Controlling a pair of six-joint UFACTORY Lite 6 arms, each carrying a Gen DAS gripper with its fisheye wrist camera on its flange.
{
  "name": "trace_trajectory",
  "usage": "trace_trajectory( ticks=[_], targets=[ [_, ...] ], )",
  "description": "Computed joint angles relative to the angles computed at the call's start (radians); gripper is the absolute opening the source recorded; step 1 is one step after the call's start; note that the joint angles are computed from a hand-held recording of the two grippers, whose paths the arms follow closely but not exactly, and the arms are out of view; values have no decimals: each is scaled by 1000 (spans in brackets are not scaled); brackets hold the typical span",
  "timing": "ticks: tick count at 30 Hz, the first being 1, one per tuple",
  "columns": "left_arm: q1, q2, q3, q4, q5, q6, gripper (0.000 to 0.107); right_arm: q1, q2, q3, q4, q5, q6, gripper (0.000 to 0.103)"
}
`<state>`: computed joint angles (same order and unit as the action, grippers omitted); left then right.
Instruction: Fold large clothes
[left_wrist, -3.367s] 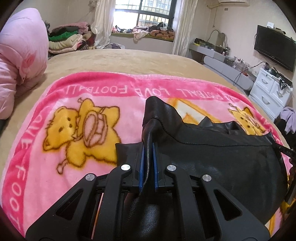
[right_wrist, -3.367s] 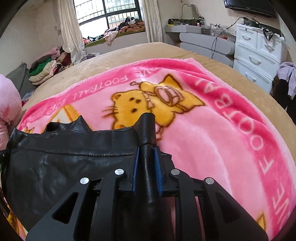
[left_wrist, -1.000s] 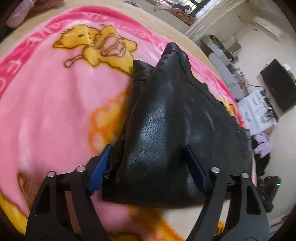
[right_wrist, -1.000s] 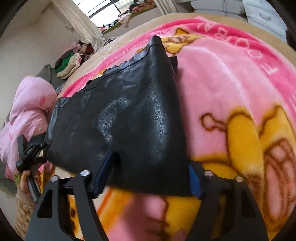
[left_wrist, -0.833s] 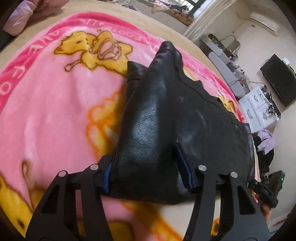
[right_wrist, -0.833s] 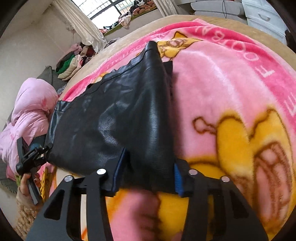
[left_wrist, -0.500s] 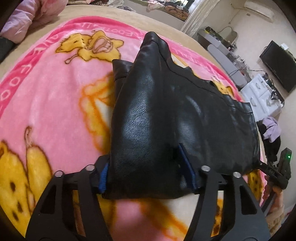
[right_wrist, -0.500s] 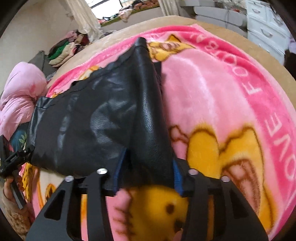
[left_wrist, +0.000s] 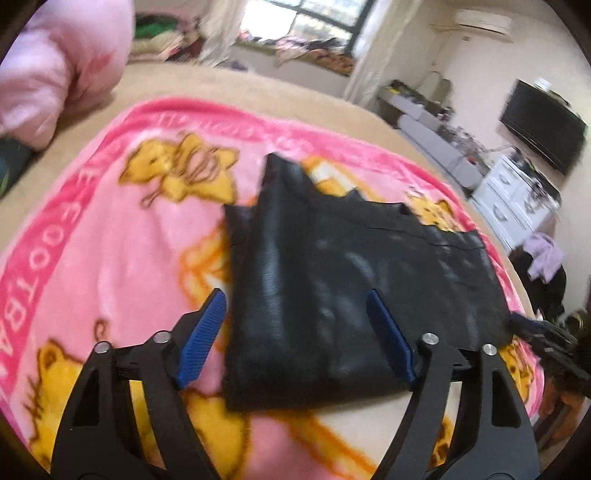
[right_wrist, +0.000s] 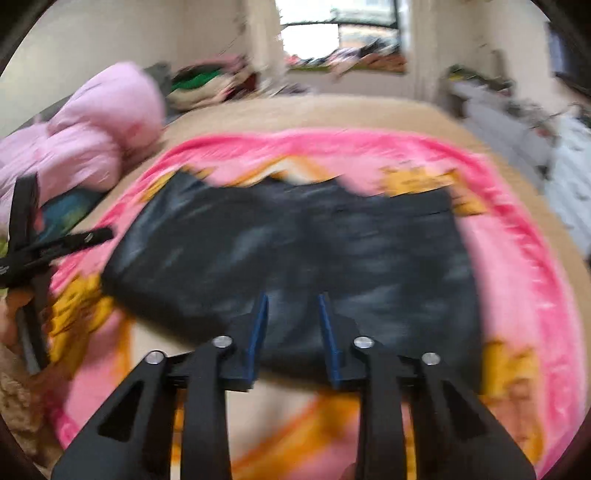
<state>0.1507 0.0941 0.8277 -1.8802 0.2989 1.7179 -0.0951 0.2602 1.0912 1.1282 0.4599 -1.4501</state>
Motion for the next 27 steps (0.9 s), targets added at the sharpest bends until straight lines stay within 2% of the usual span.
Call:
trace_trajectory(
  ticks=[1, 3, 5, 7, 9, 11, 15, 17, 19, 21, 23, 27],
  targets=[
    [-18, -14, -9, -26, 2, 30, 51, 42, 15, 1, -19, -37, 24, 24],
    [-77, -22, -15, -76, -12, 100, 45, 83, 45, 5, -42, -57, 64, 24],
    [-127, 25, 16, -36, -37, 76, 43, 117, 65, 13, -108, -91, 156, 24],
    [-157, 133, 81, 89, -75, -60, 43, 153, 110, 37, -244, -138, 313, 24],
    [-158, 220, 125, 152, -91, -122, 43, 159, 155, 59, -303, -137, 383, 25],
    [-147, 274, 157, 197, -74, -175, 43, 179, 193, 67, -267, -162, 369, 25],
    [-148, 314, 200, 245, -76, -223, 43, 150, 235, 75, -83, -139, 205, 25],
    [-131, 320, 207, 252, -44, -245, 43, 127, 244, 107, -130, -83, 260, 25],
    [-107, 299, 203, 248, 1, -248, 49, 108, 216, 124, -156, -25, 304, 25],
    [-96, 261, 181, 219, 16, -227, 54, 101, 175, 120, -109, -17, 264, 26],
    [-98, 219, 161, 179, -13, -186, 62, 108, 174, 155, -108, -34, 275, 26],
    [-87, 195, 157, 173, -46, -178, 70, 139, 264, 312, -260, -47, 450, 26]
  ],
)
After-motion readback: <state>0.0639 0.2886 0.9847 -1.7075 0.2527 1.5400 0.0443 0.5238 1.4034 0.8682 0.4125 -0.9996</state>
